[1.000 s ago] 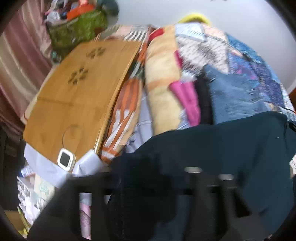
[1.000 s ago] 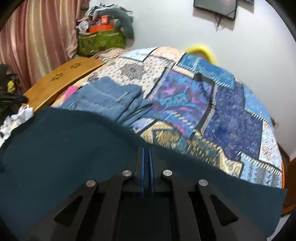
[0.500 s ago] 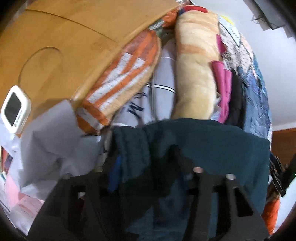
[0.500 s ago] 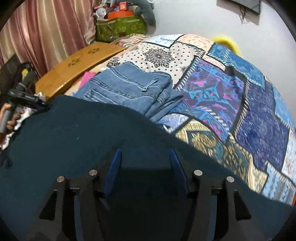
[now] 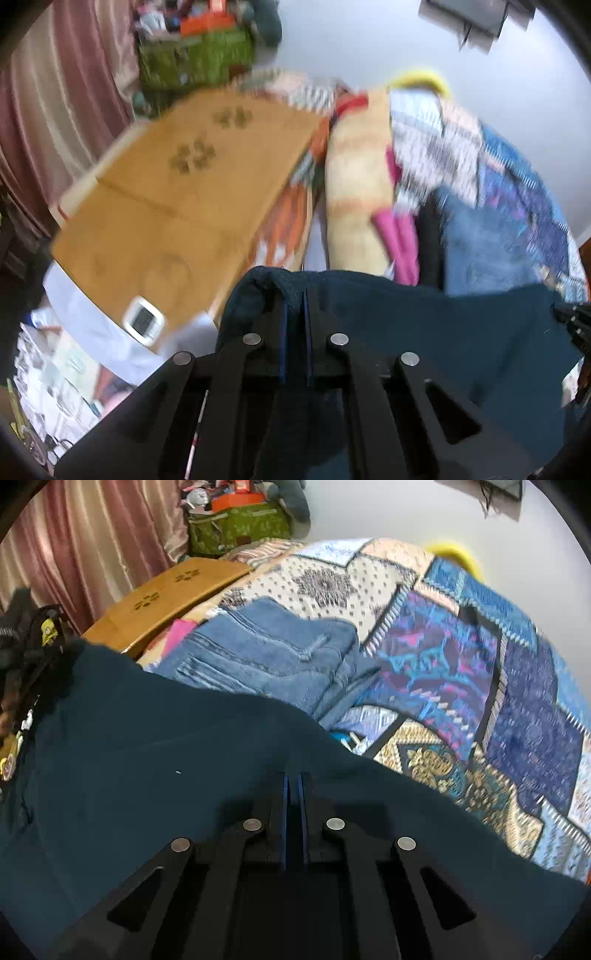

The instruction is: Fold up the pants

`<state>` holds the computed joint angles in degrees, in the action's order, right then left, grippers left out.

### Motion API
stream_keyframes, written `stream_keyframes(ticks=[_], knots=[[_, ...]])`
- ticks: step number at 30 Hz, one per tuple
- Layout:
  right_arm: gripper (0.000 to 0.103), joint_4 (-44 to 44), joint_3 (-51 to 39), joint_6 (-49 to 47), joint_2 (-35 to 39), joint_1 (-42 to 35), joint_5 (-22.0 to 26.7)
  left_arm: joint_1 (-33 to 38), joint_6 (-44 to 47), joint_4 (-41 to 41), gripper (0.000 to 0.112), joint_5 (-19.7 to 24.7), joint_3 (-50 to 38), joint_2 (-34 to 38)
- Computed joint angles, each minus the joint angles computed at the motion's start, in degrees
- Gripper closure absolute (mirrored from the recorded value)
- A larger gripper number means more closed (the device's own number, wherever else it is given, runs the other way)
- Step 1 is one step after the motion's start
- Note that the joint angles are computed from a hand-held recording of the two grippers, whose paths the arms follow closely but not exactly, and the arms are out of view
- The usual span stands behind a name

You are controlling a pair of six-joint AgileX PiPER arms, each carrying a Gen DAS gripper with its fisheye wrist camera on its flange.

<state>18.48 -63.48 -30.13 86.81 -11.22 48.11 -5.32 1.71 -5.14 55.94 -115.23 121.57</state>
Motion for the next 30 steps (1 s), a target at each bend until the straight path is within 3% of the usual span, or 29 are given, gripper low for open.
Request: stream_keyframes(ticks=[1,3,4,5,10,12,14,16,18,20,23,27,30], knots=[[0.097,1.0,0.3,-1.6,-1.2,-0.5,-0.6,0.3,0.5,-0.8,0.106,0.3,-0.7,-0.8],[0.073,-0.3,0.8,-2.7,-2.9,-0.7,-2.7,1.2,1.3,-1.7,0.106,0.6,-0.7,-2.3],[0.045,-1.6,0.4,-2.3,-2.5,-0.4,-3.2,1.1,0.8,-1.5,0.106,0.7,-0.5,-2.7],[0.034,-3.5,0.0,-1.2,-1.6,0.0,-4.0,1.2,0.8,-1.6,0.106,-0.2,1.1,-3.8],[0.037,-1.7,-4.2,-3.9,5.1,-1.0,-0.9,2.0,5.0,-3.6,0.106,-8.6,15.4,-12.6],[0.034,0.9,-4.2,-7.2,5.7,-1.8,-2.2,2.5,5.7,-3.2,0.106,-11.3,20.3,-15.9],[0.034,1.6,-6.2,-7.8,7.8,-2.4,0.7,2.9,5.6,-3.1,0.106,-12.1,22.4,-17.4],[0.034,2.9,-10.6,-6.0,11.6,-4.0,7.2,3.8,6.7,-5.9,0.106,-11.5,22.7,-17.6],[0.037,3.6,-11.0,-4.5,11.9,-4.5,8.4,3.0,5.2,-4.6,0.106,-11.3,22.0,-16.8],[0.062,3.7,-8.0,-4.2,9.4,-3.5,6.2,1.7,3.9,-2.3,0.106,-11.8,21.7,-16.1],[0.089,3.5,-3.6,-2.4,5.6,-1.8,3.6,0.5,2.9,-2.3,0.106,-10.6,19.9,-14.6],[0.093,-1.5,1.3,2.6,-0.8,1.0,-1.1,-2.6,-1.9,3.7,0.106,-6.5,16.0,-13.7],[0.093,0.8,1.6,4.2,-5.5,-2.1,0.6,-3.0,-1.4,3.1,0.106,-3.9,16.3,-16.5]])
